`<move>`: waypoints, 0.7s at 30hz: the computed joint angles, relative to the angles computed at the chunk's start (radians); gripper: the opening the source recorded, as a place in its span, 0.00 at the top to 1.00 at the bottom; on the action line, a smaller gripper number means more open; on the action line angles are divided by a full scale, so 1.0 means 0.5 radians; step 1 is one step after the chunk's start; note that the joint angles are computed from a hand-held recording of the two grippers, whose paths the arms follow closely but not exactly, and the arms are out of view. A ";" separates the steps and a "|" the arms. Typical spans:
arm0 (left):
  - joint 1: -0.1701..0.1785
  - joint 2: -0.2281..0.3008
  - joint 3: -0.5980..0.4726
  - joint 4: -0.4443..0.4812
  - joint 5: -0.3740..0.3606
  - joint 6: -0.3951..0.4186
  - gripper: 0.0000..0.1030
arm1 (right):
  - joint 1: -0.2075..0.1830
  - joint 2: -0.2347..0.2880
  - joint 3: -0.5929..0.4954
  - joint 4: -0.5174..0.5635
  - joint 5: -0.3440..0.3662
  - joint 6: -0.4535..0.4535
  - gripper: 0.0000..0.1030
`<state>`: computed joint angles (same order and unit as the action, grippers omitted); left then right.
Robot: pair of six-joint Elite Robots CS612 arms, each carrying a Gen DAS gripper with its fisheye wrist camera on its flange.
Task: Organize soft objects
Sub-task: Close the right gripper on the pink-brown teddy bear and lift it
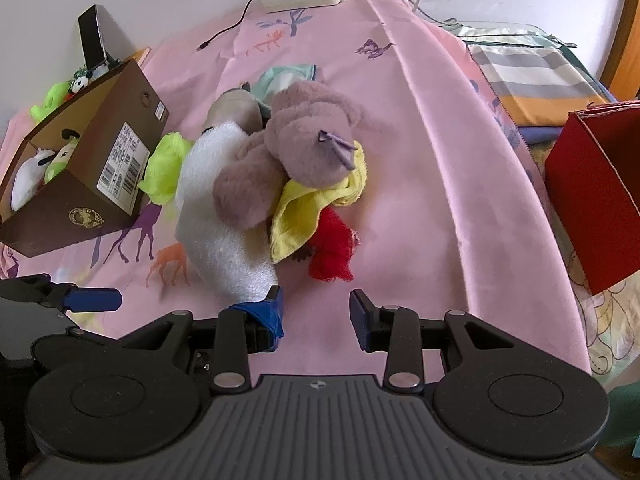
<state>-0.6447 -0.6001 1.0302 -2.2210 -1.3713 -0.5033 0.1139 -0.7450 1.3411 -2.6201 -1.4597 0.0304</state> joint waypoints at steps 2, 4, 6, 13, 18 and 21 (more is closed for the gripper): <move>0.003 -0.002 0.003 0.000 0.001 -0.008 0.01 | 0.001 0.003 -0.006 0.001 0.013 -0.005 0.81; 0.003 -0.003 0.003 -0.002 0.006 -0.013 0.01 | 0.002 0.003 -0.006 -0.014 0.024 -0.009 0.81; 0.006 -0.002 -0.002 -0.009 0.016 -0.008 0.01 | 0.002 0.005 -0.009 -0.040 0.046 -0.006 0.81; 0.021 -0.040 0.064 -0.252 0.072 0.098 0.01 | -0.035 -0.015 0.034 -0.268 0.307 0.029 0.81; 0.055 -0.064 0.109 -0.532 -0.018 0.158 0.01 | -0.078 -0.013 0.040 -0.506 0.567 0.105 0.81; 0.077 -0.059 0.116 -0.749 -0.085 0.141 0.01 | -0.080 0.010 0.016 -0.706 0.533 0.117 0.81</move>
